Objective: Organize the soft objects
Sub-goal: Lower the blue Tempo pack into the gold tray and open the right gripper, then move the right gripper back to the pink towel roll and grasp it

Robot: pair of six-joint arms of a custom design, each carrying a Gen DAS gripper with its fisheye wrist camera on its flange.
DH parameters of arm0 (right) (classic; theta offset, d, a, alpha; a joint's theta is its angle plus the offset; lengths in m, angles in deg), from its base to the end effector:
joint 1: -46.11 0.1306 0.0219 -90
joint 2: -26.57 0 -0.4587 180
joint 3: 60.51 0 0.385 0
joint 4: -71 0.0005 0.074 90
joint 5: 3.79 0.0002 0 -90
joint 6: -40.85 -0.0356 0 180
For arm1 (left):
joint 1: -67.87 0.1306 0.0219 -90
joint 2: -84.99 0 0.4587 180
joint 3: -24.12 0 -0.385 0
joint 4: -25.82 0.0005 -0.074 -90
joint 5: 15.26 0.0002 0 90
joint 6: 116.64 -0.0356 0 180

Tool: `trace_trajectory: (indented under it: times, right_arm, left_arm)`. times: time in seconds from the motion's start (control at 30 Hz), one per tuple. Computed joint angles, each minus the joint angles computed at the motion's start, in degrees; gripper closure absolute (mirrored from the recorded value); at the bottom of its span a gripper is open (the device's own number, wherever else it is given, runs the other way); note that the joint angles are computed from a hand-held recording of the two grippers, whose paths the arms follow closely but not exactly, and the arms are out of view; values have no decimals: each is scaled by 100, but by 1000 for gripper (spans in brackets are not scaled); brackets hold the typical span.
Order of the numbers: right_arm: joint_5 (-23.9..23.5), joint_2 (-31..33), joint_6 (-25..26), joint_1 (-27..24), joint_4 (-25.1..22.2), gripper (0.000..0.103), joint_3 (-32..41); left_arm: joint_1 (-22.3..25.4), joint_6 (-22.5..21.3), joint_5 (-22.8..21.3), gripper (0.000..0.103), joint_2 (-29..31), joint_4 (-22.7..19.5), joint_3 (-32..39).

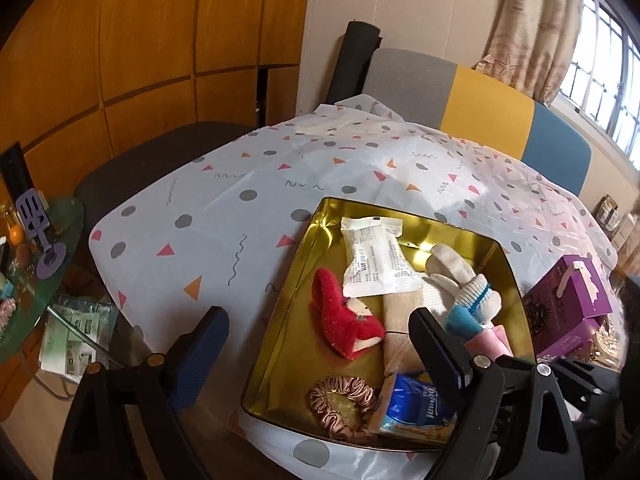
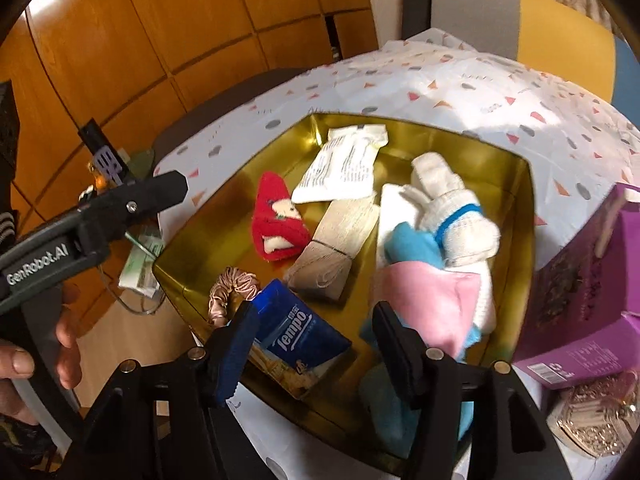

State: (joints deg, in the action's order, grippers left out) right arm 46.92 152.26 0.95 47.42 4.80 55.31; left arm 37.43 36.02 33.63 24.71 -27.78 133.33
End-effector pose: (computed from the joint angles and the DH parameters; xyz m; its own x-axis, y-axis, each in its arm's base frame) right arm 0.6924 0.0379 0.3385 -0.4919 -0.6052 -0.6259 -0.8535 0.4771 0.2096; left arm 0.5907 -0.3206 0.3679 -0.4754 -0.4969 -0.7260 -0.6274 0.7700 -0.1162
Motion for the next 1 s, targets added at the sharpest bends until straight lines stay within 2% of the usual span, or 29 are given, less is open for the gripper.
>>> trace_trajectory:
  times: [0.2,0.33,0.5,0.7,1.0]
  right_arm:
    - [-300,-260,-399,-223,538,43,-250]
    - [-451,-479,-668,-415,1124,43,-457]
    - [-576,-589,-963,-710,1601,43,-482]
    - [-618,-402,-1577,-1118,1835,43,-138]
    - [-221,128,-2722,-1726,2073,43,596]
  left_arm:
    - [-83,-222,-126,11,48,-40,166]
    - [-135,-406,-180,11,100,-32,296]
    - [-209,-712,-152,11,215,26,517]
    - [-283,-1014,-35,11,410,-25,843]
    - [-407,-1571,121,11,711,-35,1356]
